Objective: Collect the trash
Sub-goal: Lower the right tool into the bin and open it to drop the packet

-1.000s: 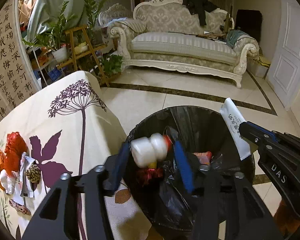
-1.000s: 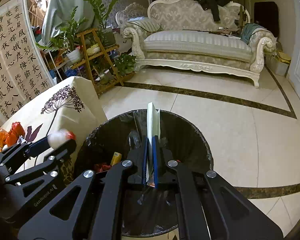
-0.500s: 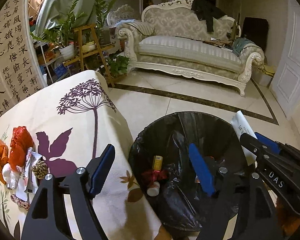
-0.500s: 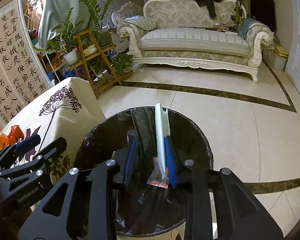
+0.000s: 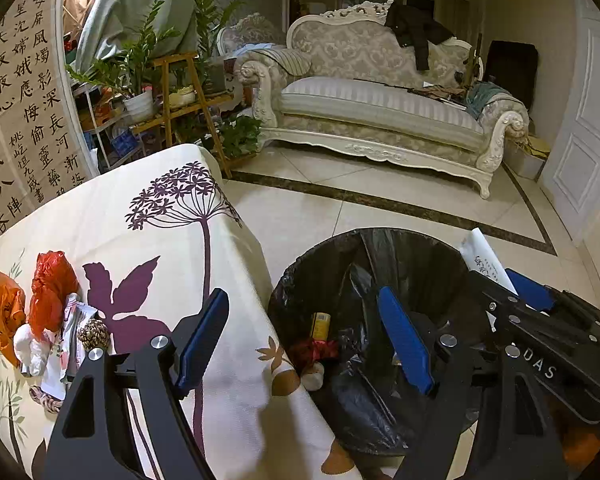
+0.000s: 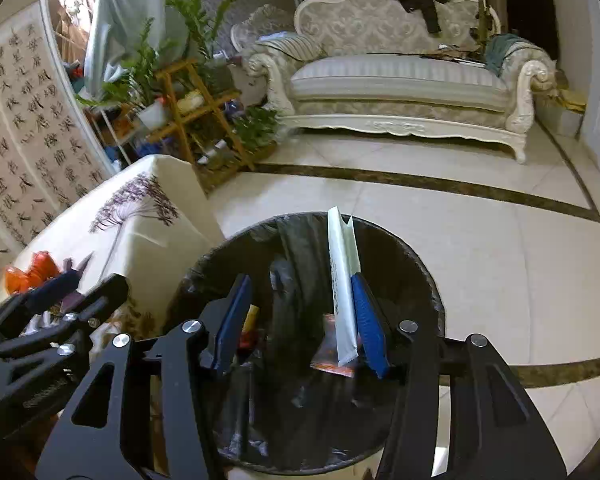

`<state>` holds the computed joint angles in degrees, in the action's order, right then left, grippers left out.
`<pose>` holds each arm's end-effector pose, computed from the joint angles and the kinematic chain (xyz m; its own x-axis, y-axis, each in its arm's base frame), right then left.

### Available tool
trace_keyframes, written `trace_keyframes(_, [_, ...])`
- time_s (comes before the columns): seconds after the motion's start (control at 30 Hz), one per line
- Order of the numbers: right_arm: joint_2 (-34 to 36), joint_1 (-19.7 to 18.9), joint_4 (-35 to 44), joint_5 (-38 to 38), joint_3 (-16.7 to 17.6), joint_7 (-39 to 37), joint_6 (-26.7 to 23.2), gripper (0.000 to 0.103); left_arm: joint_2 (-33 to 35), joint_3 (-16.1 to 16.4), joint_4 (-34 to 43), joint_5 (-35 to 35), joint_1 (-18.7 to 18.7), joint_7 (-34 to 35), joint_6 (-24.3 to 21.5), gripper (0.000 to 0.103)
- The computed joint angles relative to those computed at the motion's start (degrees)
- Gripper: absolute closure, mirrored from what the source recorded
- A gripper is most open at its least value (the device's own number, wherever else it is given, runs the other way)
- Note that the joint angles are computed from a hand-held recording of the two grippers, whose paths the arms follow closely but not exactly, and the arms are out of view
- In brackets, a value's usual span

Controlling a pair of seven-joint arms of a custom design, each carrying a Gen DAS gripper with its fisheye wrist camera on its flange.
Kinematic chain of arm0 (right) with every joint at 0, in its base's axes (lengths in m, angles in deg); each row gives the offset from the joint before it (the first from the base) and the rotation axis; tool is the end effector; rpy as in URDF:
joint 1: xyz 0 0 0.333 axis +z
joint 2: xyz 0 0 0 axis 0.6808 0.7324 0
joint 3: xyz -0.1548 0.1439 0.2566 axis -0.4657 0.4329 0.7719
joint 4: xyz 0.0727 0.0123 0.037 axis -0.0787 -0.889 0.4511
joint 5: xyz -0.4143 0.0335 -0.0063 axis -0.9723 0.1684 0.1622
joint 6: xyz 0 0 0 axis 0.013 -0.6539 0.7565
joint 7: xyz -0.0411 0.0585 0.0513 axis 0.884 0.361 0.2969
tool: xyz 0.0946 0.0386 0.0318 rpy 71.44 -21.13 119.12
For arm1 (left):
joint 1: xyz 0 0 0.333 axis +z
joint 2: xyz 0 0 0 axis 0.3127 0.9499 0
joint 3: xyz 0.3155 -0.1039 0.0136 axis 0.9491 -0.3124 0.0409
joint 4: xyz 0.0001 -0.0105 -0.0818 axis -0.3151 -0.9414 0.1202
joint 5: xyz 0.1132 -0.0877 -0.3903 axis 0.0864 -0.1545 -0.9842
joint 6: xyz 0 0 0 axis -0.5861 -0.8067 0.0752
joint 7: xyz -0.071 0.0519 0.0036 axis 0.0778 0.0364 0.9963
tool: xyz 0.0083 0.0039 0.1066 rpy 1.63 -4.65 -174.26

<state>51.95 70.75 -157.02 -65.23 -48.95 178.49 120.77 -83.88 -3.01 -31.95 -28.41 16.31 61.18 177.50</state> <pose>0.6023 0.3102 0.4746 -0.1086 -0.9613 -0.2532 -0.6677 0.2592 -0.6978 0.6235 -0.1170 0.5102 -0.2670 -0.9636 0.0110 -0.6751 0.1789 -0.7157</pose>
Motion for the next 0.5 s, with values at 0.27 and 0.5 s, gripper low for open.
trace_keyframes(0.27, [-0.4, 0.4, -0.4, -1.1, -0.2, 1.1, 0.5, 0.053, 0.0, 0.1, 0.1, -0.8, 0.3, 0.7, 0.3, 0.028])
trace_keyframes(0.5, [0.0, -1.0, -0.7, 4.4, 1.3, -3.2, 1.1, 0.067, -0.3, 0.3, -0.3, -1.2, 0.6, 0.8, 0.6, 0.028])
